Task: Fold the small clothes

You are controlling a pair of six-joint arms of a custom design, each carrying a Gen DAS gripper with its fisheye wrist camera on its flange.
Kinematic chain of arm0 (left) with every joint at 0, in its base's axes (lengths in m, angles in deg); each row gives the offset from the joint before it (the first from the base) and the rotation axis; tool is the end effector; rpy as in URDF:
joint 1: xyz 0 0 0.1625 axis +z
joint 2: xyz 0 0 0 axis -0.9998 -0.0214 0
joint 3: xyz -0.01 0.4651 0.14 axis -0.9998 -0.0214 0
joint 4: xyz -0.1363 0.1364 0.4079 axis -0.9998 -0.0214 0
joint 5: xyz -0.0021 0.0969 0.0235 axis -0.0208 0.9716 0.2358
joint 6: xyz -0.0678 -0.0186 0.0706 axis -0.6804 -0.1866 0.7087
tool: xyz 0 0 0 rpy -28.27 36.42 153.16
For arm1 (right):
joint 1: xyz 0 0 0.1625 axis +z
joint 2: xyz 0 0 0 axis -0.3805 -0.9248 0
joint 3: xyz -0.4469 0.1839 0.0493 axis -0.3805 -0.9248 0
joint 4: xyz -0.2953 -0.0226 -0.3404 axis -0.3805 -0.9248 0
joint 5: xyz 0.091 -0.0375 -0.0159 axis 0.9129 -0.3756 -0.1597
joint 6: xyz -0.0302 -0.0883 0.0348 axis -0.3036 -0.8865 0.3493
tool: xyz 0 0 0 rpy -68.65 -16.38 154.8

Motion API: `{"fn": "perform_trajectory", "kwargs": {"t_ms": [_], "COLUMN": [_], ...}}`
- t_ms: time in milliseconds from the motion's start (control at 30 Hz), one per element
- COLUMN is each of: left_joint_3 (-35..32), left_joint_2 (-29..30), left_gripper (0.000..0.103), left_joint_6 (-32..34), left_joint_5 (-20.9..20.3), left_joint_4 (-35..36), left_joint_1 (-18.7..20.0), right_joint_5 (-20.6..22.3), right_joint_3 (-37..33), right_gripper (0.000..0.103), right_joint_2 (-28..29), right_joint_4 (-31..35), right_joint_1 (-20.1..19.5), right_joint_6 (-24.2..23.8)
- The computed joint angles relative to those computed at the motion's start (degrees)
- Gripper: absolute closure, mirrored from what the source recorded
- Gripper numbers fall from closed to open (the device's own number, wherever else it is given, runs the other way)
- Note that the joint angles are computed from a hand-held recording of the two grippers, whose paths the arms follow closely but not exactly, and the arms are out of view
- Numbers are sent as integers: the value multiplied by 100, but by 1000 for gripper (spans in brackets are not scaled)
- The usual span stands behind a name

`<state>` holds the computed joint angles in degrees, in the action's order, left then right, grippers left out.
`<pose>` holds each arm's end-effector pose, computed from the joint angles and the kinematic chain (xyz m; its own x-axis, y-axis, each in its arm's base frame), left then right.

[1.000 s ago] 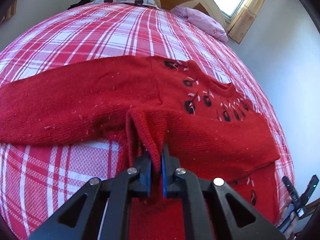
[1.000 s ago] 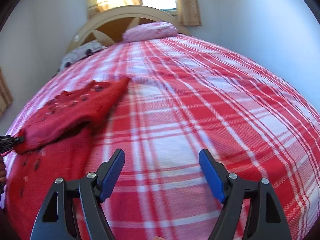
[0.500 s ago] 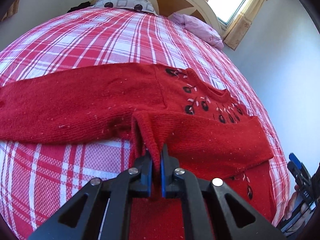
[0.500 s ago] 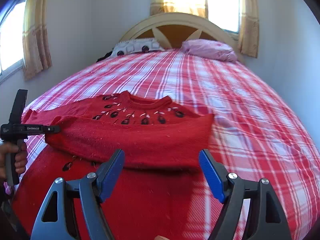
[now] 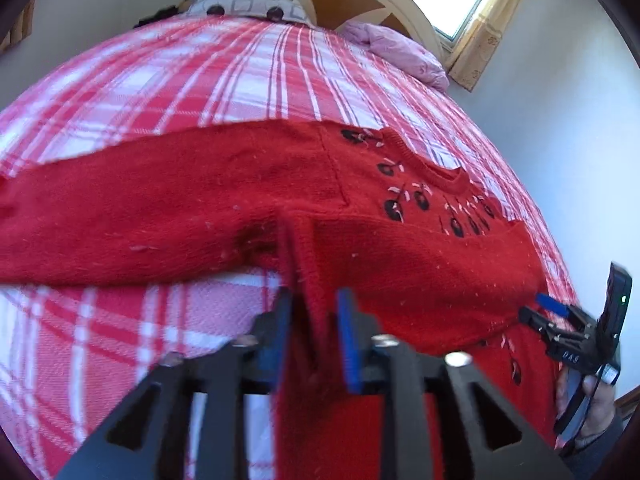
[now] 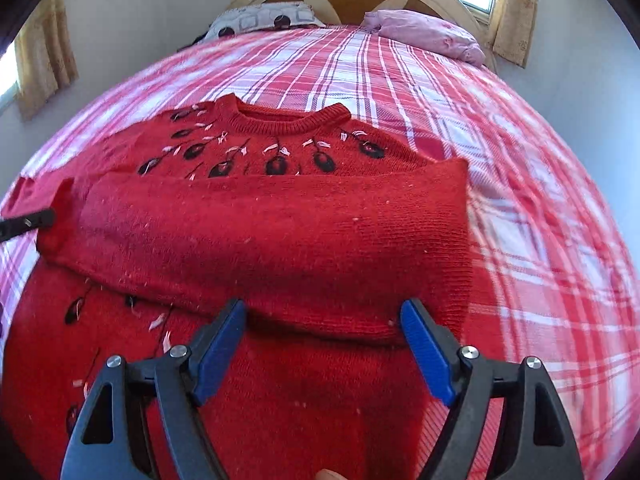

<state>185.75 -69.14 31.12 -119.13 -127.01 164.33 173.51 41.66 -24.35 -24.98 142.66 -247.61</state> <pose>0.0421 -0.4930 0.2937 -0.8369 0.3845 -0.3896 0.5105 0.8051 -0.3020 0.2853 -0.3996 -0.0695 -0.6301 0.2018 0.7498 -0.3339 0.8014 -0.4963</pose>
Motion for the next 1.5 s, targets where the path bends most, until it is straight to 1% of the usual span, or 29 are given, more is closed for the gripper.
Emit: {"fn": "perform_trajectory", "kwargs": {"t_ms": [67, 100, 133, 200, 267, 300, 367, 467, 500, 567, 600, 733, 767, 800, 833, 900, 933, 1033, 1067, 1133, 1167, 1200, 1267, 1300, 1333, 1367, 1400, 1433, 1500], "left_joint_3": [97, 119, 117, 37, -97, -136, -288, -592, -684, -970, -1038, -1463, -1544, -1590, -1646, -1795, -1902, -2053, -2101, -2164, -2177, -2185, -2146, -2134, -2097, -2103, -2144, -2178, -2275], "left_joint_2": [-162, -233, -315, -426, -497, -506, -508, -461, -436, -402, -393, -248, -203, -161, -104, 9, 109, 323, 380, 395, 408, 410, 370, 375, 390, 412, 445, 466, 578], "left_gripper": [33, 30, 30, 29, 28, 28, 28, 28, 28, 28, 28, 30, 30, 34, 42, 50, 53, 53, 53, 53, 53, 56, 58, 58, 56, 56, 56, 52, 50], "left_joint_6": [205, 314, 416, 511, 522, 539, 612, 499, 431, 252, 179, -191, -283, -374, -467, -621, -764, -990, -1085, -1189, -1204, -1255, -1480, -1492, -1480, -1501, -1577, -1593, -1557], "left_joint_5": [147, 156, 192, 254, 393, 458, 717, 949, 1031, 1095, 1091, 916, 784, 664, 572, 291, 266, 339, 315, 229, 308, 438, 433, 542, 708, 738, 659, 623, 618], "left_joint_4": [-251, -332, -349, -262, -213, -234, -427, -588, -638, -669, -674, -636, -620, -617, -605, -440, -358, -382, -437, -475, -496, -525, -607, -661, -812, -876, -863, -859, -925], "left_joint_1": [-23, 0, 29, 135, 296, 346, 546, 867, 947, 1215, 1284, 1623, 1689, 1731, 1758, 1839, 1873, 1912, 1939, 1970, 1950, 1930, 1941, 1928, 1904, 1916, 1956, 1978, 1993], "right_joint_5": [316, 372, 370, 196, -67, -275, -622, -728, -772, -972, -1040, -881, -847, -850, -856, -871, -912, -960, -1004, -947, -897, -834, -788, -781, -786, -792, -798, -796, -786], "right_joint_3": [-184, -254, -353, -550, -833, -960, -1141, -1431, -1514, -1672, -1757, -2018, -2053, -2093, -2119, -2109, -2097, -2070, -2018, -2034, -2052, -2076, -2077, -2073, -2066, -2061, -2049, -2042, -2038], "right_gripper": [23, 23, 23, 23, 23, 23, 23, 23, 23, 23, 23, 23, 23, 23, 23, 23, 22, 16, 16, 15, 15, 15, 15, 15, 15, 15, 15, 15, 15], "right_joint_2": [113, 126, 152, 212, 354, 430, 575, 889, 980, 1147, 1232, 1535, 1585, 1637, 1665, 1681, 1672, 1666, 1634, 1663, 1685, 1711, 1722, 1723, 1718, 1715, 1706, 1705, 1706], "right_joint_4": [268, 277, 284, 217, 153, 85, -63, -309, -333, -373, -369, -337, -313, -248, -186, -166, -166, -168, -211, -240, -251, -266, -297, -306, -314, -318, -328, -335, -347], "right_joint_1": [233, 316, 388, 550, 677, 708, 719, 717, 706, 678, 660, 671, 670, 653, 642, 608, 583, 527, 507, 526, 544, 566, 586, 591, 587, 584, 579, 584, 588], "right_joint_6": [196, 142, 72, -253, -717, -965, -1356, -1894, -1954, -2017, -2040, -2192, -2198, -2157, -2107, -2029, -1979, -1784, -1718, -1724, -1754, -1793, -1820, -1816, -1816, -1811, -1812, -1806, -1815]}}
